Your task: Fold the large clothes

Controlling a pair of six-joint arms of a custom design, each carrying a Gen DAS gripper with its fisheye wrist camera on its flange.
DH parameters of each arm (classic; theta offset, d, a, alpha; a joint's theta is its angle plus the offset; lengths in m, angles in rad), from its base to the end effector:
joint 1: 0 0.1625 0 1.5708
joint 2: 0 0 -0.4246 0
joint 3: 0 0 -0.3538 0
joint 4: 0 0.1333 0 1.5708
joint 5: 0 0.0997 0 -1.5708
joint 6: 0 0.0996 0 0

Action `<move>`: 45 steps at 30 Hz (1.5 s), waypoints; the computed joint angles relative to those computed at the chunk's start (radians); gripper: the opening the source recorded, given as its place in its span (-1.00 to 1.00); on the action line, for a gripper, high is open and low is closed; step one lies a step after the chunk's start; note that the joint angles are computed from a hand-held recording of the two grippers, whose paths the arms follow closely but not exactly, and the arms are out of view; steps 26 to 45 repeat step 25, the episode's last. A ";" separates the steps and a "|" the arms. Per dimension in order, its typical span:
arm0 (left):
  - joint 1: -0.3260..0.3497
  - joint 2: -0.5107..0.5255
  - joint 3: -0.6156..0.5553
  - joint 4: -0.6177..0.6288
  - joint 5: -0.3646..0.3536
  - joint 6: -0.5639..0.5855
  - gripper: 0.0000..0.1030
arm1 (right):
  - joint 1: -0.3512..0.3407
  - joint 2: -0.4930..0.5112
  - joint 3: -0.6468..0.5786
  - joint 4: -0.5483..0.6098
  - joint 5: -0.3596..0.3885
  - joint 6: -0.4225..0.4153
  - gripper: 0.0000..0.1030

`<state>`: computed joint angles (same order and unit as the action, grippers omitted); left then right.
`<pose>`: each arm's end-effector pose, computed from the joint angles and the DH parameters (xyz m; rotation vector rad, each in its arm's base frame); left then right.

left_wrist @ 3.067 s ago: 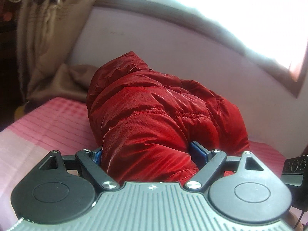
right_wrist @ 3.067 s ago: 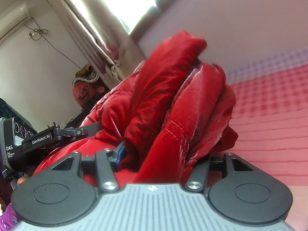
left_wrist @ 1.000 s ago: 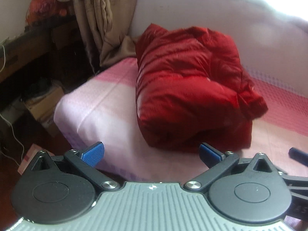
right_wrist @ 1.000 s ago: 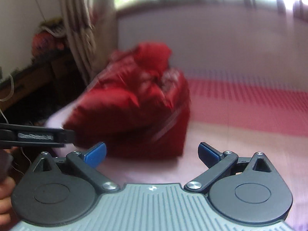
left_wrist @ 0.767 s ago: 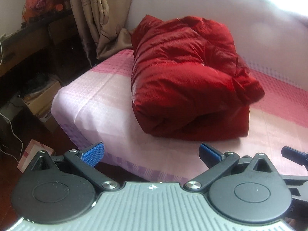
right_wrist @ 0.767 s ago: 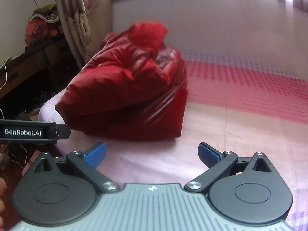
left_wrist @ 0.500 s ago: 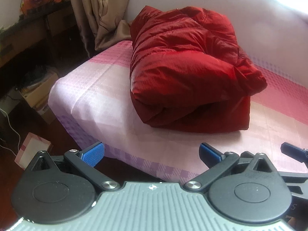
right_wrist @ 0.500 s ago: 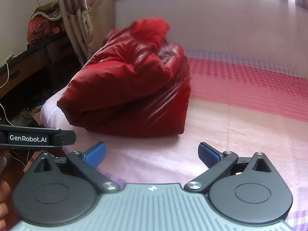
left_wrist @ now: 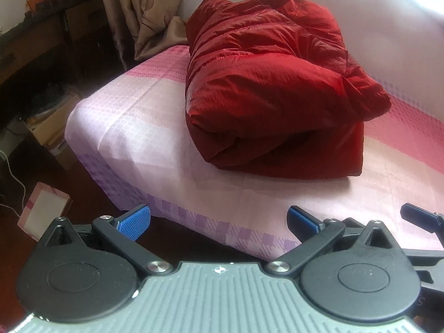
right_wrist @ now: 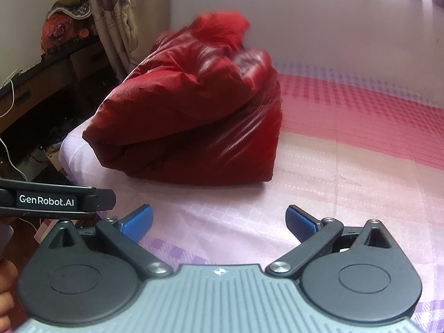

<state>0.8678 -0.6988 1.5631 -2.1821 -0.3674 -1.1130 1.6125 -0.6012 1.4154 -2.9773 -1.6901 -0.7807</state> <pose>-0.2427 -0.6363 0.1069 -0.2412 2.0363 -0.9458 0.1518 -0.7252 0.1190 1.0457 -2.5225 0.7179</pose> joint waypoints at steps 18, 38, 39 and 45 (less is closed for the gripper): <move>-0.003 0.019 -0.006 0.049 0.042 -0.045 1.00 | -0.006 0.003 -0.006 0.020 -0.002 -0.020 0.99; -0.003 0.017 -0.014 0.088 0.041 -0.081 1.00 | -0.007 -0.004 0.003 0.017 0.007 -0.026 0.99; -0.003 0.017 -0.014 0.088 0.041 -0.081 1.00 | -0.007 -0.004 0.003 0.017 0.007 -0.026 0.99; -0.003 0.017 -0.014 0.088 0.041 -0.081 1.00 | -0.007 -0.004 0.003 0.017 0.007 -0.026 0.99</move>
